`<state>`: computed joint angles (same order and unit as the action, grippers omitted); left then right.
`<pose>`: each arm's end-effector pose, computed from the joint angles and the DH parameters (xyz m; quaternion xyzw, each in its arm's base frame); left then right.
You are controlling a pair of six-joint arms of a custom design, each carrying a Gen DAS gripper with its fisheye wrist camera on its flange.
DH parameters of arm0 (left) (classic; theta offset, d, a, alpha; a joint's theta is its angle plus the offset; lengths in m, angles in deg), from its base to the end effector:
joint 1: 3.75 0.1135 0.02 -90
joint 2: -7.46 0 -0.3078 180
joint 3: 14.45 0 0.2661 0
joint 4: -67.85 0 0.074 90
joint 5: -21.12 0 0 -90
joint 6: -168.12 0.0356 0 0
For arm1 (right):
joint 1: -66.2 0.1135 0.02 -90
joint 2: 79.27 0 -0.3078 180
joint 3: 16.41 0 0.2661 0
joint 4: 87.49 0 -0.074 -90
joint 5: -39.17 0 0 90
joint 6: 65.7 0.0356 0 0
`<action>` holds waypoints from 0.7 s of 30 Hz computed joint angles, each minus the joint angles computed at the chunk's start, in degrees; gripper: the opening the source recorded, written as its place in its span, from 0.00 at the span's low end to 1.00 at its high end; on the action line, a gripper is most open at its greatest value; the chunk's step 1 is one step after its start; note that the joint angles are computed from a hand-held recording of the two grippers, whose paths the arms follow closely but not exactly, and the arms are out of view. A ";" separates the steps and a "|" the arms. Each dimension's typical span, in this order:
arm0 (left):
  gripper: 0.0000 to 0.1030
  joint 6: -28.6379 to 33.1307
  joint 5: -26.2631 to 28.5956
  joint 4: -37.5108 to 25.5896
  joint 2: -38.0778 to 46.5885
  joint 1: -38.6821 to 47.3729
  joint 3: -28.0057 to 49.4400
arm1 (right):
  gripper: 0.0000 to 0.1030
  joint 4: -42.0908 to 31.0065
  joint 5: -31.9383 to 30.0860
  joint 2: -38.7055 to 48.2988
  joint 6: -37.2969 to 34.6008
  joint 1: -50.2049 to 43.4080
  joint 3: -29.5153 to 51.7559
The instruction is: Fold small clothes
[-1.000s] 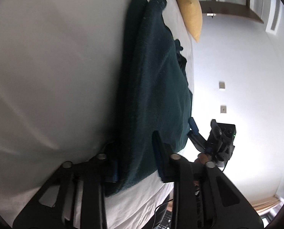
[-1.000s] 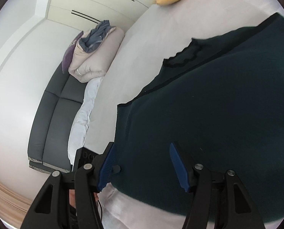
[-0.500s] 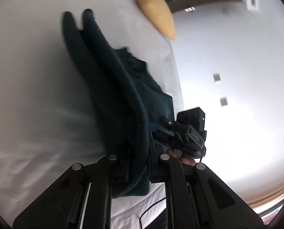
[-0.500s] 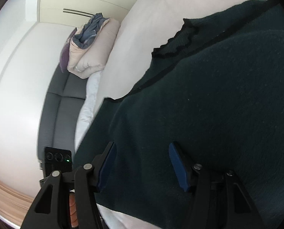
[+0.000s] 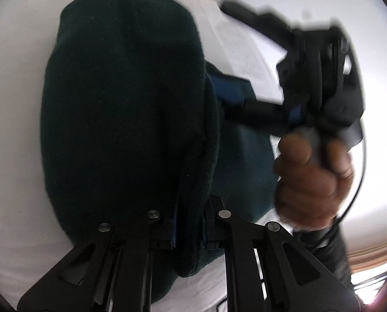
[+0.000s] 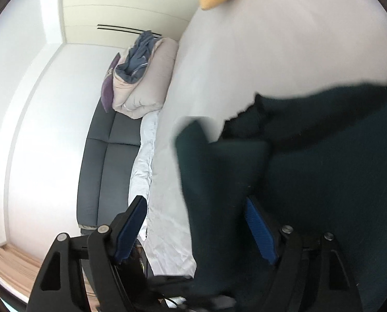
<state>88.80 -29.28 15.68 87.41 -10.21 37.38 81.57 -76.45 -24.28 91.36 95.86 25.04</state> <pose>0.2141 -0.0471 0.1912 0.1681 0.9228 -0.3344 0.0920 0.1650 0.1117 0.2593 0.1493 0.8152 0.5182 0.2113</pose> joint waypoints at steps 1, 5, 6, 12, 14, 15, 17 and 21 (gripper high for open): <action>0.11 -1.47 -1.22 1.56 -0.99 -1.48 -0.71 | 0.77 -1.97 -0.31 0.00 -1.26 -0.67 0.95; 0.11 -4.19 -3.04 3.00 -2.83 -3.79 -1.83 | 0.72 -11.27 0.71 1.31 -5.93 -2.24 4.08; 0.11 -5.22 -4.04 3.38 -3.36 -4.89 -1.75 | 0.63 -11.90 0.51 2.72 -6.28 -2.37 4.62; 0.11 -11.43 -10.52 5.74 -7.47 -12.27 -3.09 | 0.34 -13.47 0.81 6.89 -8.27 -3.22 6.65; 0.11 -17.80 -12.49 6.47 -8.84 -18.86 -2.00 | 0.16 -16.04 1.86 7.67 -10.65 -3.72 8.13; 0.11 -18.24 -12.32 6.21 -9.21 -19.44 -1.71 | 0.15 -16.32 2.76 7.74 -10.98 -3.47 8.18; 0.11 -18.86 -12.22 5.38 -9.57 -20.33 -0.74 | 0.14 -18.63 4.64 6.63 -12.63 -3.57 9.01; 0.11 -21.87 -10.60 4.86 -9.59 -23.57 1.12 | 0.13 -24.53 6.55 4.01 -16.46 -5.41 10.55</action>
